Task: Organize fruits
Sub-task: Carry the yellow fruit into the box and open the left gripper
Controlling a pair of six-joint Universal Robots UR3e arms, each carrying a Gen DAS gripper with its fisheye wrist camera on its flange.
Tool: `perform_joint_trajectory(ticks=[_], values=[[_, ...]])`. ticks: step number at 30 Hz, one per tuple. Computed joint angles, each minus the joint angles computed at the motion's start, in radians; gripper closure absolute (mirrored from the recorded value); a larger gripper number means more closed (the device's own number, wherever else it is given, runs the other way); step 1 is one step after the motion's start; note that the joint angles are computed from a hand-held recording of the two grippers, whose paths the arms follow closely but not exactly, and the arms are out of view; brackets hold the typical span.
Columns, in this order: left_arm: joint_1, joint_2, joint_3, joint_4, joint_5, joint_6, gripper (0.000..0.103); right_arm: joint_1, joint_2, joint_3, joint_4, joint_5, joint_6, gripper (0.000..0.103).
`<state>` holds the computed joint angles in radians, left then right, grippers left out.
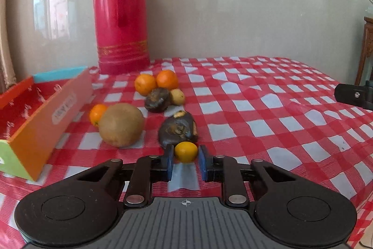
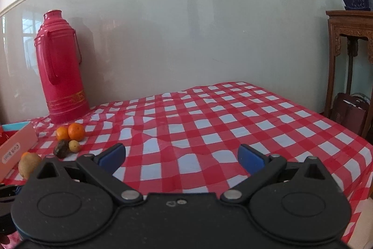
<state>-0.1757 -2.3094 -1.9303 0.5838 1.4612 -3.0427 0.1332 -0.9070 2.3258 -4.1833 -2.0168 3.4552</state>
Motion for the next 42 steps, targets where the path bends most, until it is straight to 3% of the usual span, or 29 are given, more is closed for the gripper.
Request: perform_joint_trajectory(ticks=[15, 23, 24, 26, 27, 28, 30, 38, 42], values=[[0.260, 0.103, -0.193, 0.254, -0.104, 0.041, 0.080, 0.175, 0.028, -0.257, 0.250, -0.063, 0.005, 0.006], [0.430, 0.112, -0.169, 0.224, -0.147, -0.011, 0.080, 0.275, 0.088, -0.454, 0.406, -0.085, -0.008, 0.006], [0.443, 0.116, -0.164, 0.196, -0.158, -0.009, 0.077, 0.284, 0.097, -0.478, 0.422, -0.085, -0.012, 0.006], [0.469, 0.118, -0.177, 0.204, -0.181, -0.015, 0.041, 0.302, 0.115, -0.525, 0.452, -0.088, -0.019, 0.006], [0.476, 0.109, -0.194, 0.251, -0.182, -0.008, 0.016, 0.310, 0.123, -0.548, 0.467, -0.088, -0.024, 0.006], [0.475, 0.098, -0.206, 0.304, -0.165, 0.002, 0.011, 0.317, 0.131, -0.568, 0.481, -0.088, -0.028, 0.006], [0.498, 0.098, -0.232, 0.350, -0.190, 0.031, 0.011, 0.330, 0.144, -0.605, 0.507, -0.086, -0.034, 0.006], [0.577, 0.130, -0.270, 0.318, -0.236, 0.071, 0.010, 0.373, 0.191, -0.746, 0.689, -0.154, -0.092, 0.006], [0.616, 0.133, -0.277, 0.318, -0.253, 0.084, 0.009, 0.355, 0.181, -0.742, 0.727, -0.122, -0.081, 0.007]])
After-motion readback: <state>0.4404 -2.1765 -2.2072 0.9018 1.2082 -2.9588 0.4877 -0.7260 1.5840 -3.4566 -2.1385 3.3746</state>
